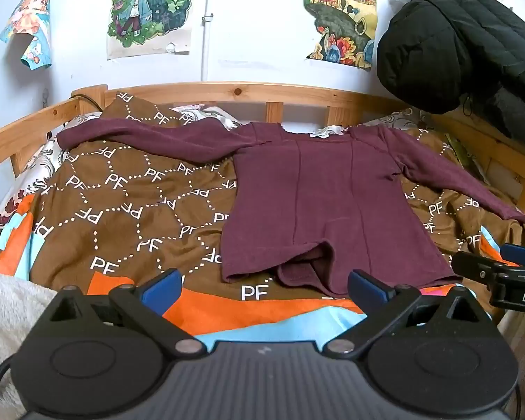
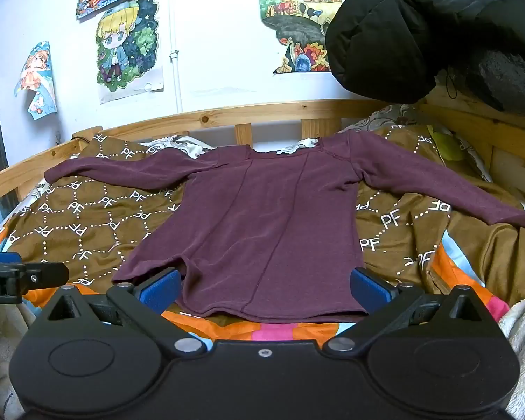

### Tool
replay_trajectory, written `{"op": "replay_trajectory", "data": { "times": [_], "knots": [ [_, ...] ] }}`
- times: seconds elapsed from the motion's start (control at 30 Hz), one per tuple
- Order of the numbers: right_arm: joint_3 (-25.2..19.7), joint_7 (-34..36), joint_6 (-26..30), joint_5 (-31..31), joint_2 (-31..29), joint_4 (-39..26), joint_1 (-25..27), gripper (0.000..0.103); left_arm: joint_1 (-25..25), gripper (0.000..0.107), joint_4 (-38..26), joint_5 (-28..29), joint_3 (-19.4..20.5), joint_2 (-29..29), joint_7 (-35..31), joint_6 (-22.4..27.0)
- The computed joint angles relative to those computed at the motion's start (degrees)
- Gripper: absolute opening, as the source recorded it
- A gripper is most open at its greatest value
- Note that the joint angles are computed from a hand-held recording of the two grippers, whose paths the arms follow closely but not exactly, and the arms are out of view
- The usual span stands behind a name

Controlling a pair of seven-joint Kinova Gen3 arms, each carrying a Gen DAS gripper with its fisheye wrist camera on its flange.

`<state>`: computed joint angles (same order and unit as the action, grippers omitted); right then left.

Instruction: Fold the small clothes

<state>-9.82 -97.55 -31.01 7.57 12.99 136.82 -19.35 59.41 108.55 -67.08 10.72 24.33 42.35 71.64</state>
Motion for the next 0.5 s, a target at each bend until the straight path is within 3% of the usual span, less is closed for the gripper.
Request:
{"op": "replay_trajectory", "data": {
  "times": [0.5],
  "knots": [
    [-0.02, -0.32, 0.09, 0.29, -0.13, 0.06, 0.08, 0.103, -0.06, 0.102, 0.11, -0.11, 0.06, -0.05, 0.15, -0.05]
  ]
}}
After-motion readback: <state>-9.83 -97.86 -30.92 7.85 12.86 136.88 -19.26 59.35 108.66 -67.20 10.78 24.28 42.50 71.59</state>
